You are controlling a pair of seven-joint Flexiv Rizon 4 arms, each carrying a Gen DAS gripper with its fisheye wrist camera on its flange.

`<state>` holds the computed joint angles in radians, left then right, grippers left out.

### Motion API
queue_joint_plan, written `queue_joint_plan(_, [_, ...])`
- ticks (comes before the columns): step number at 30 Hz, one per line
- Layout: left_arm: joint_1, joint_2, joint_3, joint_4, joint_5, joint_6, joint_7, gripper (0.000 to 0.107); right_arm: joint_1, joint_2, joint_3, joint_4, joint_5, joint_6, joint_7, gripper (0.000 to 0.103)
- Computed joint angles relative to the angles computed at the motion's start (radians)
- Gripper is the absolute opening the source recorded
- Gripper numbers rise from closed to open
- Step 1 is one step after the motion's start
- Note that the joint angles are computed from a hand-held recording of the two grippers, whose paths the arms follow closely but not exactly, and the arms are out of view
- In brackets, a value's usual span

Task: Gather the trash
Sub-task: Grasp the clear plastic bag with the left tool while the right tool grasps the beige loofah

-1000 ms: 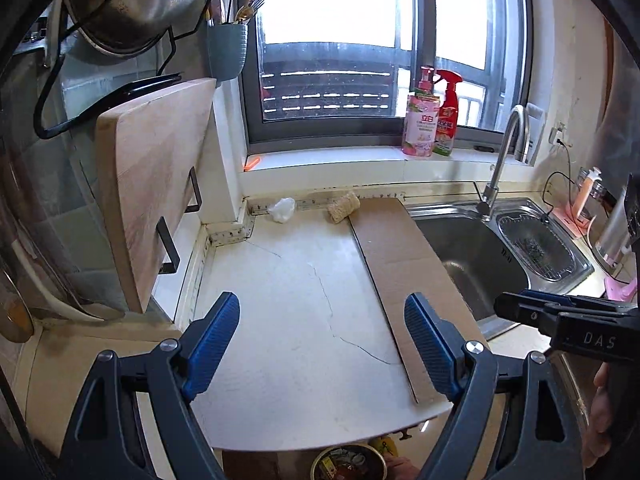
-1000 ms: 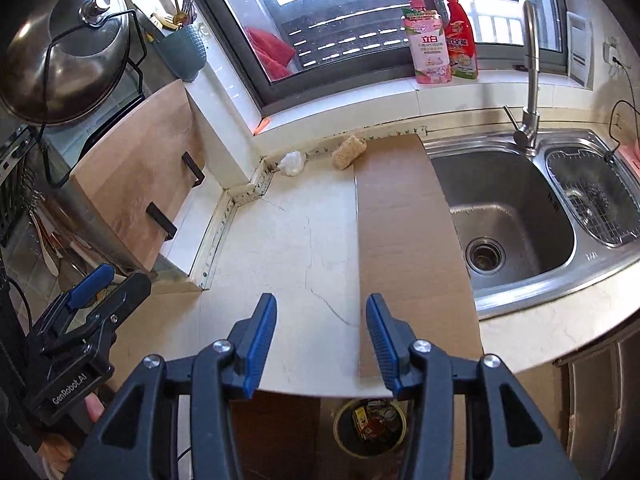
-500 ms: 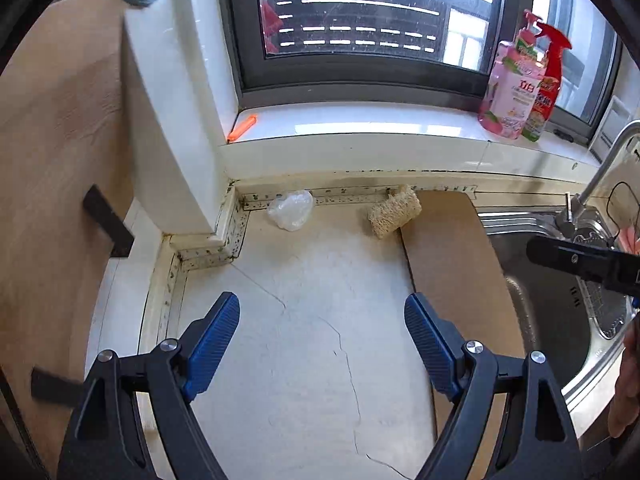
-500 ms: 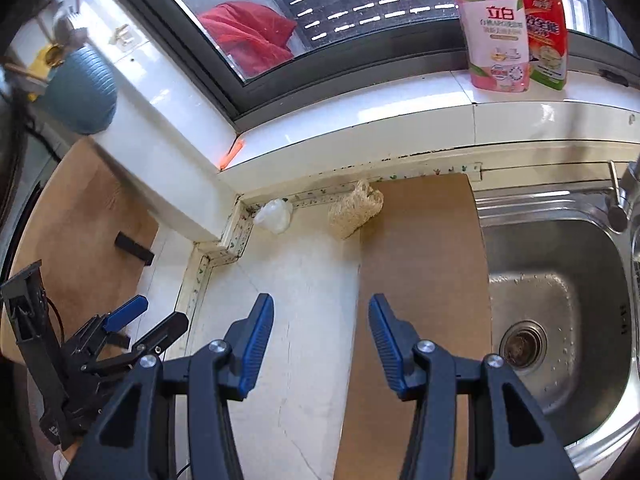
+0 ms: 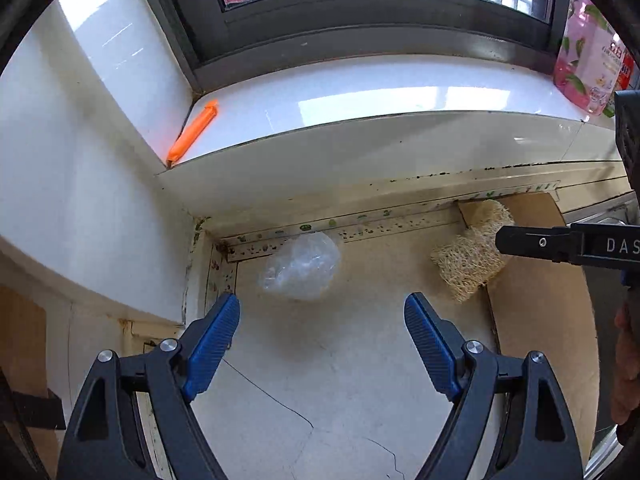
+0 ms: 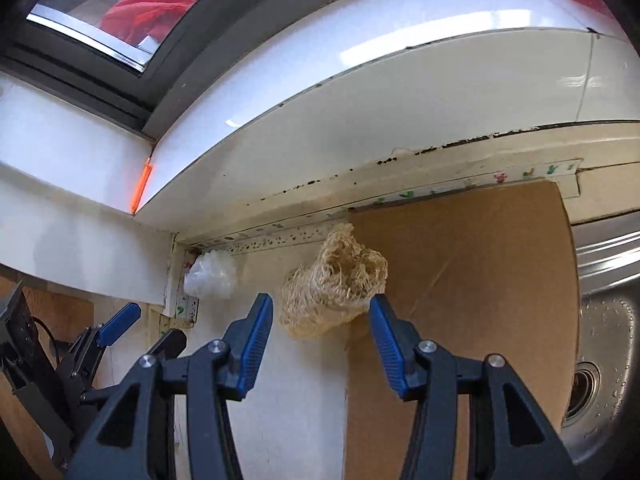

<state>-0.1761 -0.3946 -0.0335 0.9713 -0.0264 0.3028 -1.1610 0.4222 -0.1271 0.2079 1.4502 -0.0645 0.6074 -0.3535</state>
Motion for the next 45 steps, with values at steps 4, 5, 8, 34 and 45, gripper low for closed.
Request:
queue_joint_plan(4, [-0.011, -0.050, 0.006, -0.044, 0.033, -0.011, -0.005, 0.083, -0.005, -0.032, -0.002, -0.012, 0.031, 0.014, -0.030, 0.051])
queue_joint_plan(5, [-0.014, -0.062, 0.007, -0.054, 0.037, -0.014, -0.007, 0.083, -0.008, -0.037, -0.002, -0.011, 0.041, 0.025, -0.040, 0.051])
queue_joint_plan(8, [-0.018, -0.088, 0.013, -0.082, 0.051, -0.020, -0.008, 0.083, -0.009, -0.042, -0.001, 0.004, 0.055, 0.053, -0.042, 0.051])
queue_joint_plan(34, [-0.008, 0.195, 0.000, 0.252, 0.016, 0.047, -0.016, 0.011, 0.037, 0.056, 0.034, 0.074, -0.016, 0.117, 0.016, 0.027])
queue_joint_plan(45, [0.046, 0.475, 0.027, 0.445, -0.100, -0.020, 0.138, 0.011, 0.144, 0.143, 0.116, 0.061, -0.214, -0.023, 0.241, 0.027])
